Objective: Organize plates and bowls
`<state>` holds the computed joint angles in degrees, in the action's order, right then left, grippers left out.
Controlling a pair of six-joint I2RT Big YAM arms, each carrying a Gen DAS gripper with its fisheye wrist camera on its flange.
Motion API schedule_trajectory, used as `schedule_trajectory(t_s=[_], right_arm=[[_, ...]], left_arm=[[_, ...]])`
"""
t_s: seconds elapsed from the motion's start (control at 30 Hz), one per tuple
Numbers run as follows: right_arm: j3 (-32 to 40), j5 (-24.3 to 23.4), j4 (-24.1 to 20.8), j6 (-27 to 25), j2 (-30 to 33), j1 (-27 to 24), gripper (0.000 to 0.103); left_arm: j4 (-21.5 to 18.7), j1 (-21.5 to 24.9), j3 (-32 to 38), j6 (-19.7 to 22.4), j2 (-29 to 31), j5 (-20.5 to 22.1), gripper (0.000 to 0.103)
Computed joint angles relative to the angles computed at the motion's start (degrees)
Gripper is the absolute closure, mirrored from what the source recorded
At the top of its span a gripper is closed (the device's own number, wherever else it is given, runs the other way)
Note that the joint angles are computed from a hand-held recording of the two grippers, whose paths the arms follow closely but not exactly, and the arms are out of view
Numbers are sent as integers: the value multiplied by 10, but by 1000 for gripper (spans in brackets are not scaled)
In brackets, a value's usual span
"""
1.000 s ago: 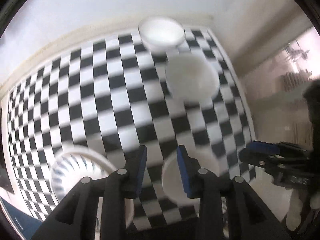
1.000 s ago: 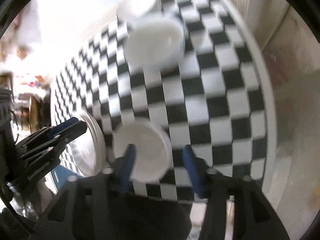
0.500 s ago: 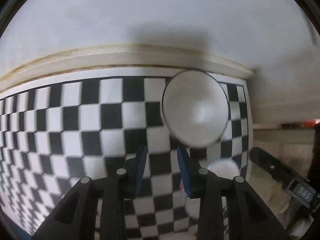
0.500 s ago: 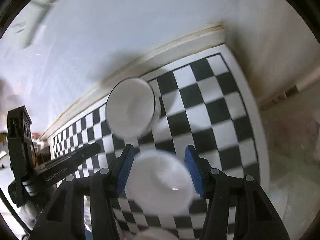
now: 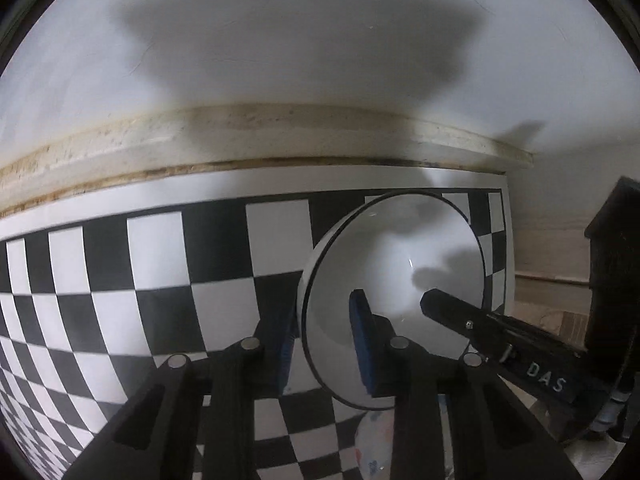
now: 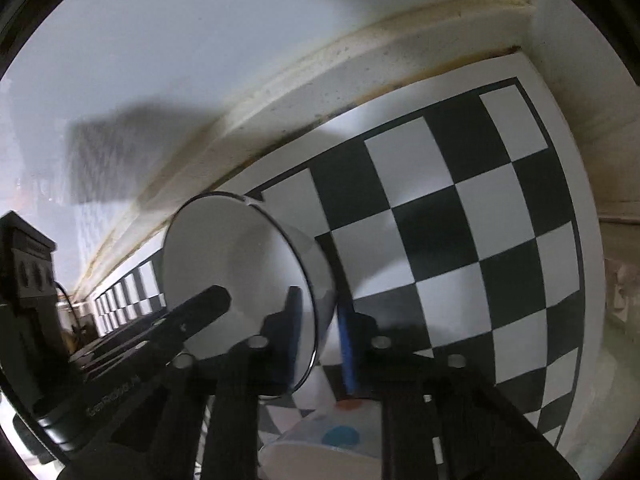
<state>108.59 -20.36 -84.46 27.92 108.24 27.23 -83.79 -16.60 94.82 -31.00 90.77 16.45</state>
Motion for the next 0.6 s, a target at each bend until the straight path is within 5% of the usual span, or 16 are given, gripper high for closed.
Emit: schedule_trajectory(t_s=[0.6], right_arm=[[20,-1,-32,-39,-33,29,92]], left_arm=[[-46,-18,21,-27,-53,-31,79]])
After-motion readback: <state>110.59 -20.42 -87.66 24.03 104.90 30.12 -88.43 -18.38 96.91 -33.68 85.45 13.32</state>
